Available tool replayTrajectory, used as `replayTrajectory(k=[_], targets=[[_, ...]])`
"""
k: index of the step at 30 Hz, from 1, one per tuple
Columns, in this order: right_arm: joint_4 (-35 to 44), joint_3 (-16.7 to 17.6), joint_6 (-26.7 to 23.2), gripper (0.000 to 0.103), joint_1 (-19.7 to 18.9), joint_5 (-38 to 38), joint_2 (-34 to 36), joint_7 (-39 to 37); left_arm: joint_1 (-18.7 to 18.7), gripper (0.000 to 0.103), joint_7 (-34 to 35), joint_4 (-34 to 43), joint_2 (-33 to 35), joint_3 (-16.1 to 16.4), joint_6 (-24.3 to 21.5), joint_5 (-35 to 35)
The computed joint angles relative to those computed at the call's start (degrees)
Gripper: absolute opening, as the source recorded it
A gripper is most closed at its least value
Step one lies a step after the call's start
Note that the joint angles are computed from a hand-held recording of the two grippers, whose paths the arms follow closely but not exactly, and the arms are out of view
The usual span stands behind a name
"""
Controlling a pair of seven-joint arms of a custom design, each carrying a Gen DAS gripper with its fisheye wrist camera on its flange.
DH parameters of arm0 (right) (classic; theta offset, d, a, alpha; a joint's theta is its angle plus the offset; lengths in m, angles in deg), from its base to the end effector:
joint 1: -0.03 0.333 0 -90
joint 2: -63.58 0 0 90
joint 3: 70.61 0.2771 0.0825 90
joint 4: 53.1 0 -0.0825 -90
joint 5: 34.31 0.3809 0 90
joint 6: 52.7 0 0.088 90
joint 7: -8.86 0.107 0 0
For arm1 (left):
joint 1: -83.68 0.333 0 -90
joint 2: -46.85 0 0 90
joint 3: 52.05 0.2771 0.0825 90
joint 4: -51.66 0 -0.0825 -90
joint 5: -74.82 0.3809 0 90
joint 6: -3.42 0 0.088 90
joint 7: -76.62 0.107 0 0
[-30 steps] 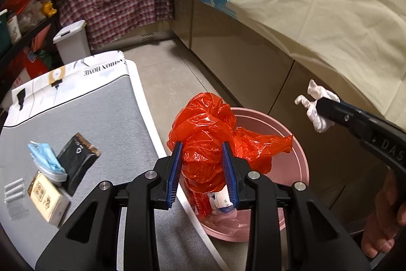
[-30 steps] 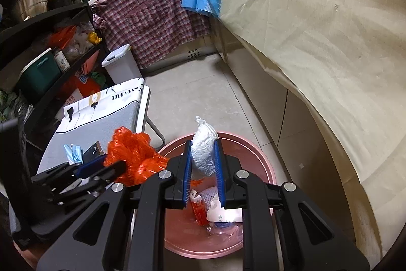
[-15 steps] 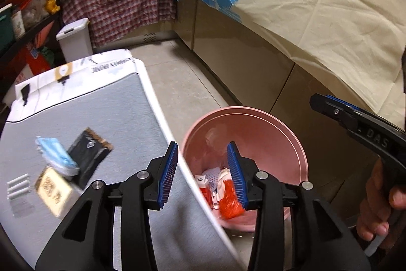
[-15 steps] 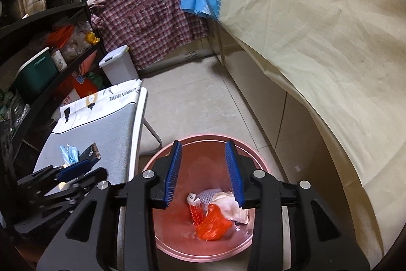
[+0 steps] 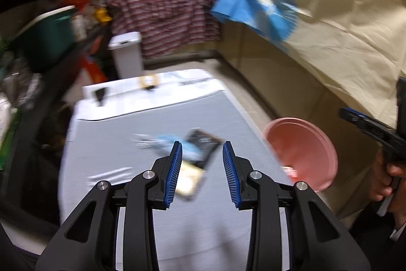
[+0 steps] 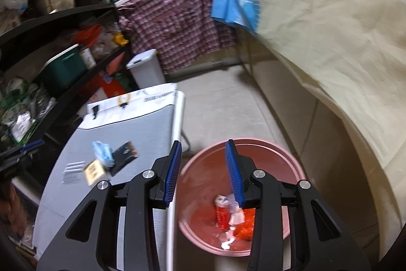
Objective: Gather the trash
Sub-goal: 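Move both open grippers back over the table toward the straws and mask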
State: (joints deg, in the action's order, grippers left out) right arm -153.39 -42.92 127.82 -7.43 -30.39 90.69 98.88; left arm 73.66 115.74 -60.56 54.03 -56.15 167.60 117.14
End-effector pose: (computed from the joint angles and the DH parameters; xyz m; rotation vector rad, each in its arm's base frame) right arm 0.6625 0.1854 0.4119 -1.6403 1.4481 -0.4585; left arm 0.5921 -0.1860 0.4565 -1.7208 1.7026 -0.8013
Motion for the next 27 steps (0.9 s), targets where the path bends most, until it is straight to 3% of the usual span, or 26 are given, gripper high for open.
replayTrajectory(k=[5, 10, 13, 19, 27], targets=[[-0.7, 6.5, 1.7, 0.031, -3.3, -1.1, 1.0, -3.5, 4.5, 0.028, -9.2, -7.1, -5.4, 2.2, 1.4, 7.5], [1.7, 12.2, 1.8, 0.024, -5.3, -4.1, 4.4, -5.6, 9.6, 0.025, -12.9, -9.9, -4.8, 1.9, 3.3, 7.0], [4.7, 14.1, 0.2, 0.023, -4.9, -5.3, 7.4, -7.0, 10.7, 0.025, -11.0, -10.1, -3.1, 2.0, 4.2, 3.8], [13.2, 11.6, -3.2, 0.023, 1.8, -4.7, 13.1, -10.6, 10.9, 0.025, -5.5, -10.7, -0.6, 3.8, 6.9, -1.6], [31.7, 6.2, -12.0, 0.025, 12.8, -2.0, 24.2, -15.3, 9.6, 0.025, 7.8, -10.0, 3.0, 4.6, 8.3, -14.3]])
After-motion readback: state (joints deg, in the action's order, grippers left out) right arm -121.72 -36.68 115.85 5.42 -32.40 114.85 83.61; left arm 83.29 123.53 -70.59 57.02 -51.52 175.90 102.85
